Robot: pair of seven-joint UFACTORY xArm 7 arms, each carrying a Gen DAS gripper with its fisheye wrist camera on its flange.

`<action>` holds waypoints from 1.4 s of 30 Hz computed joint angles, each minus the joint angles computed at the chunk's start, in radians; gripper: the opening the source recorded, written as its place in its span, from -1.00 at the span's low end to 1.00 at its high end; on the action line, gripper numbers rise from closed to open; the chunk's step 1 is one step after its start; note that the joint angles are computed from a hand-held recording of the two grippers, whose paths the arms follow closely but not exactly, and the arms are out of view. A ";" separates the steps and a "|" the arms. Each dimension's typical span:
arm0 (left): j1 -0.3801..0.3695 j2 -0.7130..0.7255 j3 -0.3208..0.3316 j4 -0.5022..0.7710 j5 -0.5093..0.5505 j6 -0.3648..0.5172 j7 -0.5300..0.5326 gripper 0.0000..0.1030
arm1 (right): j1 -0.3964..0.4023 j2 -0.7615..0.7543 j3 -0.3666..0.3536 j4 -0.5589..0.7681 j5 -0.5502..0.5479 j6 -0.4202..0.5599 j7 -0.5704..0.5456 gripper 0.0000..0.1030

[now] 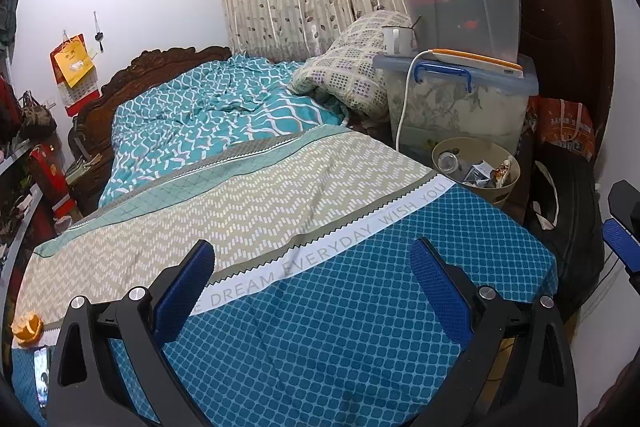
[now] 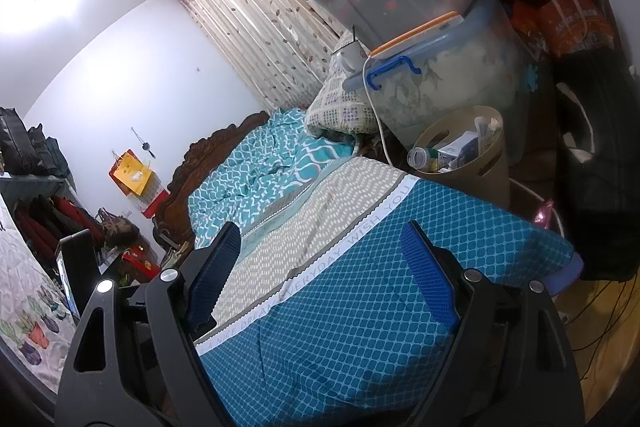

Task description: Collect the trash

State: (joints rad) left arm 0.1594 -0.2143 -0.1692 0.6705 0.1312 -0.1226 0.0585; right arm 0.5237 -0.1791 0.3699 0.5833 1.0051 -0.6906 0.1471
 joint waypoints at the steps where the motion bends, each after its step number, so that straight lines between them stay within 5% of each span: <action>1: -0.032 0.001 0.031 0.000 -0.006 0.004 0.008 0.83 | 0.000 0.003 0.000 0.003 0.002 0.000 -0.002 0.60; 13: -0.282 0.002 0.258 0.001 -0.094 0.027 0.127 0.83 | 0.007 0.012 -0.001 0.015 0.017 0.003 -0.018 0.60; 23: -0.425 0.001 0.379 0.003 -0.198 0.028 0.233 0.83 | 0.011 0.024 -0.009 0.020 0.012 0.007 -0.013 0.60; 27: -0.331 0.014 0.289 0.008 -0.193 0.030 0.220 0.83 | 0.011 0.026 -0.010 0.021 0.012 0.010 -0.013 0.60; 35: -0.307 0.037 0.266 0.028 -0.204 0.054 0.228 0.83 | 0.011 0.032 -0.014 0.024 0.010 0.017 -0.011 0.60; 42: -0.196 0.049 0.167 0.035 -0.139 0.071 0.168 0.83 | 0.008 0.034 -0.017 0.025 0.003 0.023 -0.007 0.60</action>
